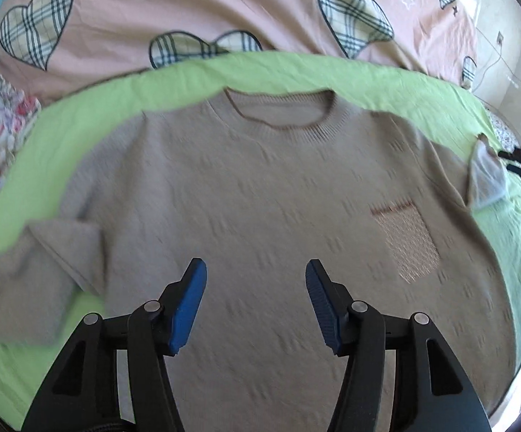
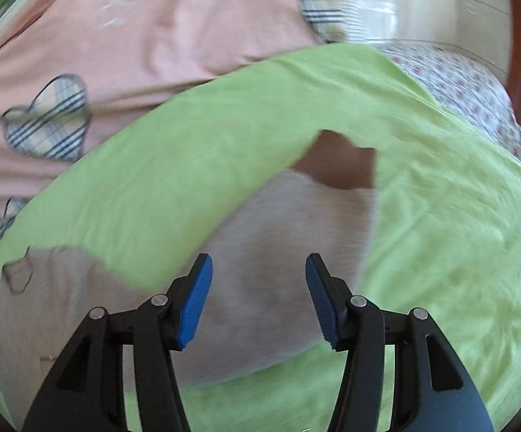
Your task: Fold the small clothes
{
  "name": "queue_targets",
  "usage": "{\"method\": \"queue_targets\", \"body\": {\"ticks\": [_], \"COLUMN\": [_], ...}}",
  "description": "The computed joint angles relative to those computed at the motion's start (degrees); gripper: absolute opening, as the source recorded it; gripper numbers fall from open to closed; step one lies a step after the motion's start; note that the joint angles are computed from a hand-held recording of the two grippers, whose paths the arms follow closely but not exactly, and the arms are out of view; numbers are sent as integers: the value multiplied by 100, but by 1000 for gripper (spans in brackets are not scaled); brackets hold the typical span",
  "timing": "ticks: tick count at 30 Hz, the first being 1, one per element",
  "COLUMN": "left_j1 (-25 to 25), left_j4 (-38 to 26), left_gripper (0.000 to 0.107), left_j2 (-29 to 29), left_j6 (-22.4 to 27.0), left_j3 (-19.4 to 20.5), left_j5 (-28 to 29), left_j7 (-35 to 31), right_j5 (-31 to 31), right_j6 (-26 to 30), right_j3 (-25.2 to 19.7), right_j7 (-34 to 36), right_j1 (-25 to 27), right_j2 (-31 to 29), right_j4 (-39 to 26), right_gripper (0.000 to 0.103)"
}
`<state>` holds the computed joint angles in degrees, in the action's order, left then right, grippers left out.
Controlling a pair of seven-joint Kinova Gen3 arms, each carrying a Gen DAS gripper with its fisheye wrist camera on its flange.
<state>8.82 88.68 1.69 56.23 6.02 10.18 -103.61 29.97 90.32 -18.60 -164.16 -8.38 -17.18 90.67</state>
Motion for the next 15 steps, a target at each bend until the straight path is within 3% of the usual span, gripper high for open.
{"method": "queue_targets", "body": {"ticks": [3,5,9,12,14,15], "left_j1": [144,249,297,194,107,58], "left_j4": [291,315,320,341,393,425], "left_gripper": [58,58,58,58,58,58], "left_j2": [-66,36,183,228,218,190], "left_j6": [-19,10,97,190,196,208], "left_j3": [101,165,151,74,31,8], "left_j5": [-123,-264,-225,-10,143,221], "left_j7": [228,373,508,503,429,367], "right_j5": [-59,-65,-217,-102,70,57], "right_j6": [-348,-499,-222,-300,-296,-402], "right_j3": [427,636,947,1104,1034,1036], "right_j7": [220,338,568,748,551,475], "right_j1": [125,205,261,73,-94,-136], "right_j2": [209,460,1064,1293,1206,1104], "right_j4": [-130,-261,-616,-393,-320,-261], "right_gripper": [66,66,66,66,54,31]}}
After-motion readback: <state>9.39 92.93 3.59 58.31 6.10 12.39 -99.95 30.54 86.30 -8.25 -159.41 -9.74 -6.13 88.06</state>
